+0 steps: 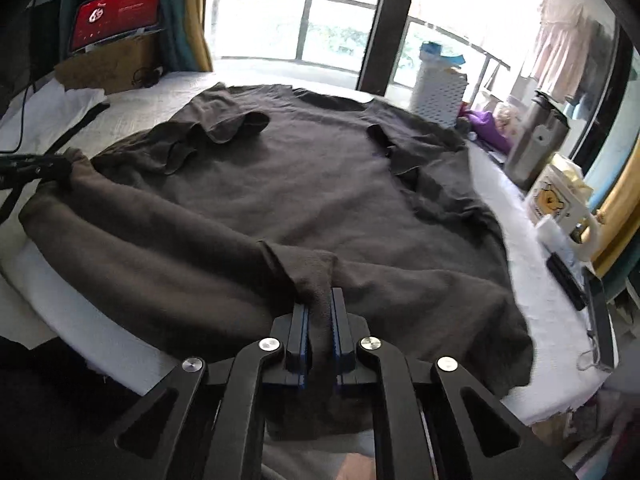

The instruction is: Fold small clothes

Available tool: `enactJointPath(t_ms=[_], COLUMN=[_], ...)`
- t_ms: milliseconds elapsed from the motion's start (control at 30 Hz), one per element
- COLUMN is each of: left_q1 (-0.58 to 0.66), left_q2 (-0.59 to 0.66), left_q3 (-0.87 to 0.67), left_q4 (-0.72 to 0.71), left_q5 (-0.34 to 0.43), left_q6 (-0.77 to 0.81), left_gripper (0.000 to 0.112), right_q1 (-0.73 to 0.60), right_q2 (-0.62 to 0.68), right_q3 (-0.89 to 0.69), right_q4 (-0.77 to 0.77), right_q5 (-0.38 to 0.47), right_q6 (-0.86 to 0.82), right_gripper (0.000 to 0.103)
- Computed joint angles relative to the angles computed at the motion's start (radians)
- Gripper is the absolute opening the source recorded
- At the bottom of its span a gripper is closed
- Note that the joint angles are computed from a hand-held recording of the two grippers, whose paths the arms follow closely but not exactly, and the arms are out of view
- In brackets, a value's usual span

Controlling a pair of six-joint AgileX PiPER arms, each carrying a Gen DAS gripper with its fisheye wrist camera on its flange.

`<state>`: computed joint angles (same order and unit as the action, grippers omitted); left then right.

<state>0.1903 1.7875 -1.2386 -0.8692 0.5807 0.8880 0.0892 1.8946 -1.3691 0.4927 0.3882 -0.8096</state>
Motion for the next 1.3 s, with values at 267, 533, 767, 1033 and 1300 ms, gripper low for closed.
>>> enactJointPath(t_ms=[267, 533, 767, 1033, 1300], left_q1=[0.008, 0.007, 0.077, 0.181, 0.096], left_q2=[-0.167, -0.21, -0.257, -0.22, -0.022], left_q3=[0.135, 0.248, 0.252, 0.18, 0.049], left_q4=[-0.028, 0.088, 0.126, 0.002, -0.008], left_q5=[0.033, 0.103, 0.201, 0.217, 0.167], left_q6=[0.079, 0.016, -0.016, 0.002, -0.084], left_gripper=[0.006, 0.006, 0.009, 0.056, 0.055], right_q1=[-0.135, -0.25, -0.3, -0.308, -0.305], right_q2=[-0.081, -0.091, -0.085, -0.104, -0.116], right_q3=[0.026, 0.053, 0.065, 0.084, 0.091], right_q4=[0.106, 0.188, 0.243, 0.319, 0.382], right_q5=[-0.016, -0.008, -0.009, 0.002, 0.007], right_q6=[-0.078, -0.128, -0.161, -0.24, -0.302], right_gripper=[0.006, 0.006, 0.006, 0.007, 0.006])
